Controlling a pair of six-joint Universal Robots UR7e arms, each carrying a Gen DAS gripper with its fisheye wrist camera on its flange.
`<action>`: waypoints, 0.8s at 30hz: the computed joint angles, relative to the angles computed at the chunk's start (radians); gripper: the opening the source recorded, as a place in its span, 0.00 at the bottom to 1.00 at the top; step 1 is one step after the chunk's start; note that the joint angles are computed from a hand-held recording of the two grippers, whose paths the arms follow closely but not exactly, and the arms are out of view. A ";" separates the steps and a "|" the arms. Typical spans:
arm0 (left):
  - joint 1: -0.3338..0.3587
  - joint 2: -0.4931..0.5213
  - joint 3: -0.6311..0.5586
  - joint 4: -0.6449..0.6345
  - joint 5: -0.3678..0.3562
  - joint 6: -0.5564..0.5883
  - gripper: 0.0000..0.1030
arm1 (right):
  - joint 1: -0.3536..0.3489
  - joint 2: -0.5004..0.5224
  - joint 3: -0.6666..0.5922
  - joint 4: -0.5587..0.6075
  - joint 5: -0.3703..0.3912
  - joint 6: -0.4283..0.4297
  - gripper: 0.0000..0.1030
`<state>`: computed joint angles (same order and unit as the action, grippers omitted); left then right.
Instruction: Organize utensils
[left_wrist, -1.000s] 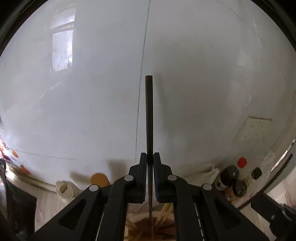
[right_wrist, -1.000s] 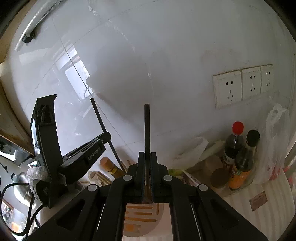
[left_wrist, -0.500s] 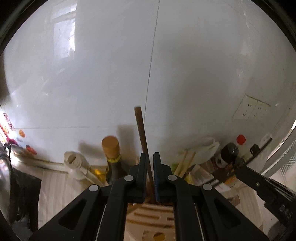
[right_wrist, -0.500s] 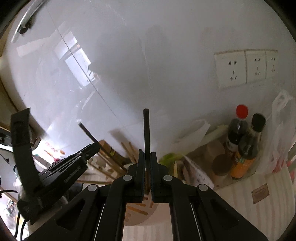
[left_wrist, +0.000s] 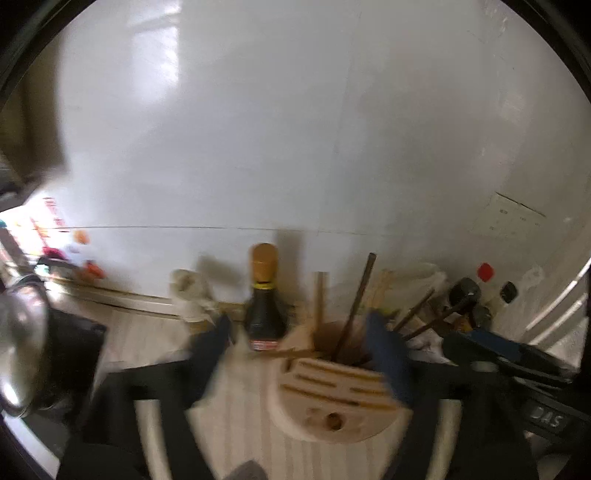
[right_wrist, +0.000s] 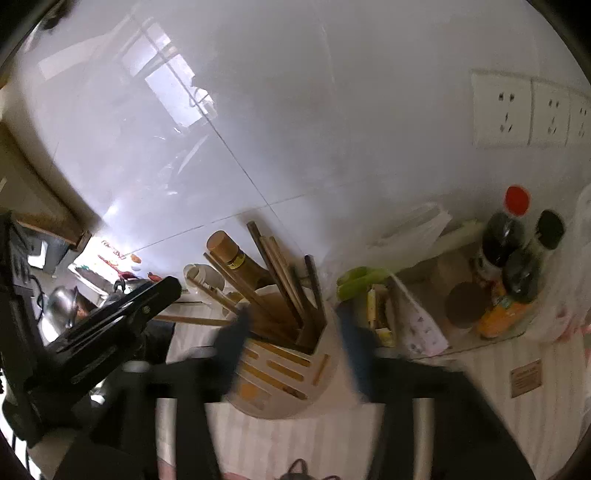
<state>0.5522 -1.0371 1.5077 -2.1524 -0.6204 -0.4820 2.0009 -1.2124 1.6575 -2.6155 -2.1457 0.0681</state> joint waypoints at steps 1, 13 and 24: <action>-0.013 -0.016 0.024 -0.004 0.025 -0.017 0.86 | 0.010 -0.003 0.004 -0.001 -0.026 -0.012 0.70; -0.137 -0.145 0.211 0.305 0.196 -0.412 1.00 | 0.114 -0.023 0.180 -0.264 -0.434 -0.212 1.00; -0.290 -0.268 0.299 0.511 0.144 -0.620 1.00 | 0.262 -0.169 0.359 -0.237 -0.561 -0.048 1.00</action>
